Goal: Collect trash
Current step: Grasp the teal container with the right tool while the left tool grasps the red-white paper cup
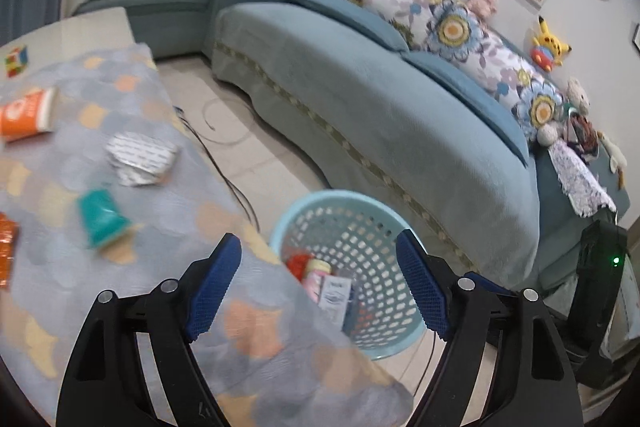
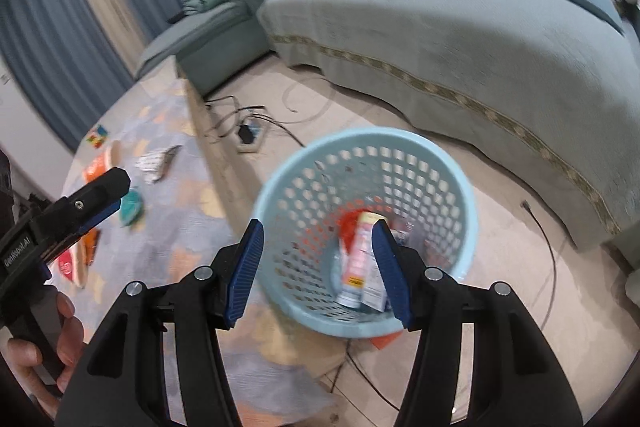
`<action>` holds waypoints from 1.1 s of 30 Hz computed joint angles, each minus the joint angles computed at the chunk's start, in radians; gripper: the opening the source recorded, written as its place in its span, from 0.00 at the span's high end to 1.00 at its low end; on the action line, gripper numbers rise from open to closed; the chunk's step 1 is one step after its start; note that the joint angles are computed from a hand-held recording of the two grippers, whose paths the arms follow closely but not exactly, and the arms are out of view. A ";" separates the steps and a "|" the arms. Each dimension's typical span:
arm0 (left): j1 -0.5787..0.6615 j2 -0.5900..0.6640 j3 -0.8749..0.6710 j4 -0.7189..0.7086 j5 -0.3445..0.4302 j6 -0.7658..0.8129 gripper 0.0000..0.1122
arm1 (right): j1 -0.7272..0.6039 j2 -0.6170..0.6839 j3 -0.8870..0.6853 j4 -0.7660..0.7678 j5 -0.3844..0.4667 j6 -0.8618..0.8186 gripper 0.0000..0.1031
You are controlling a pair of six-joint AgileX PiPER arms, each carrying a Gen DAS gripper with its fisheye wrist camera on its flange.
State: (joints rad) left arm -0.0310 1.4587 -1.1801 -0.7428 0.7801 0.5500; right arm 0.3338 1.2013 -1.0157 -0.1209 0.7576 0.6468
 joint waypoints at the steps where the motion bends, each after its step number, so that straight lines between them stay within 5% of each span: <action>1: 0.025 -0.018 0.004 -0.002 0.012 0.009 0.31 | 0.021 0.005 -0.010 -0.008 -0.004 0.007 0.49; 10: 0.421 -0.110 -0.003 -0.051 0.166 0.141 0.31 | 0.274 0.170 -0.207 -0.132 -0.004 0.099 0.49; 18: 0.759 -0.014 -0.095 -0.076 0.253 0.230 0.31 | 0.381 0.399 -0.477 -0.143 0.012 0.035 0.49; 33: 0.921 0.294 -0.298 -0.042 0.301 0.232 0.32 | 0.406 0.883 -0.964 -0.067 0.102 -0.128 0.49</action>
State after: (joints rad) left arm 0.8902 1.7525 -1.4784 -0.7846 1.0810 0.7819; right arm 0.7394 2.0844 -1.9798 -0.1878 0.8595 0.5191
